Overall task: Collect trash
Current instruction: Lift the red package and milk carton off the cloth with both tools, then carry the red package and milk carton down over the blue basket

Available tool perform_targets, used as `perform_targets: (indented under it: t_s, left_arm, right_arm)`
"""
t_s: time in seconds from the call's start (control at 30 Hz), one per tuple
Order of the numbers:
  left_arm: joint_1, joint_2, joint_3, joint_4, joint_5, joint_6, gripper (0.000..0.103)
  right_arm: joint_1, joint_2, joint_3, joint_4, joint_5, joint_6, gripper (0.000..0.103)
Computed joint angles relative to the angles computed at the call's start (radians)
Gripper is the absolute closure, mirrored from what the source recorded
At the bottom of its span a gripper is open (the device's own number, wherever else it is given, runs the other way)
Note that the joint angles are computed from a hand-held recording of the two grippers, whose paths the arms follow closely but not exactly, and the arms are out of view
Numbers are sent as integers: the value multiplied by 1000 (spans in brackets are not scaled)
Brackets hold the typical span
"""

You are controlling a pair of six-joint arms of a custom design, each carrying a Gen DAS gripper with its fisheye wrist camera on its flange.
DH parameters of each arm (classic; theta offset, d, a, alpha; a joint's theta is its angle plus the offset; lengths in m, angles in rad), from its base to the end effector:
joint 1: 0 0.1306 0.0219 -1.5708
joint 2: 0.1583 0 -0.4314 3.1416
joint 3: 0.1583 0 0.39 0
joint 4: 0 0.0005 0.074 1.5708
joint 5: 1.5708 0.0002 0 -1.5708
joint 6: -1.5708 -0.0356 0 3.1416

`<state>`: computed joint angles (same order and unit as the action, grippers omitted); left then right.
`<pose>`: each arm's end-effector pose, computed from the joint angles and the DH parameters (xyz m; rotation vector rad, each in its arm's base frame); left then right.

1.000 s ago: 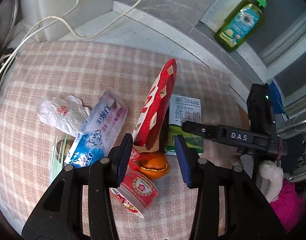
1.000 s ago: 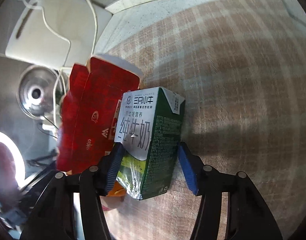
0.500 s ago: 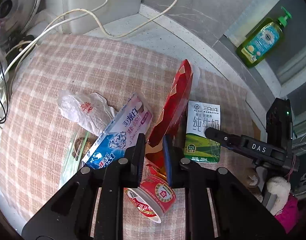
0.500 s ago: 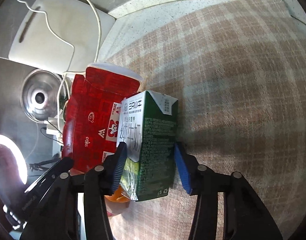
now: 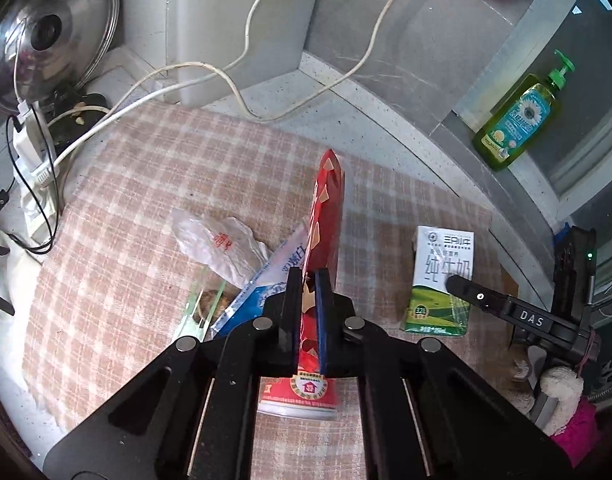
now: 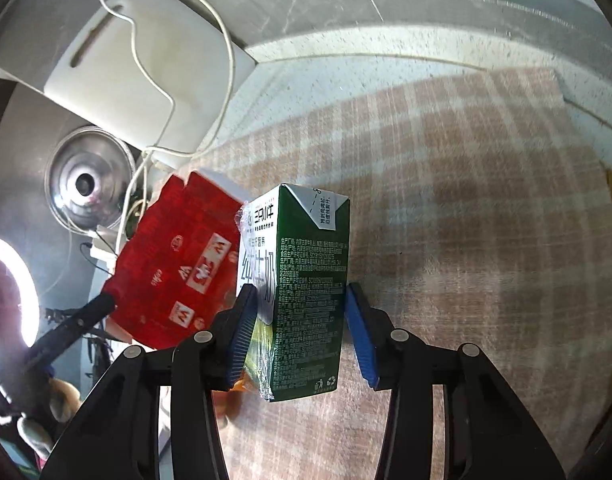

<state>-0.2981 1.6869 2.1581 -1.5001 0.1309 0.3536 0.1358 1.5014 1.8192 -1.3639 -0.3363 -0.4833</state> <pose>0.5171 -0.1643 0.6292 -0.0252 2.6415 -0.3989 0.4784 0.0767 0.5889 0.3417 2.6507 0.6500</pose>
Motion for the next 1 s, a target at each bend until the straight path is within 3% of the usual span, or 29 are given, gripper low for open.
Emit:
perform_targets:
  t_s: [0.53, 1.0]
  left_arm:
    - [45, -88, -20, 22, -14, 31, 100]
    - [102, -273, -197, 28, -21, 61, 101]
  right_arm:
    - [41, -29, 44, 9, 40, 24, 60]
    - [133, -71, 74, -12, 29, 51, 60]
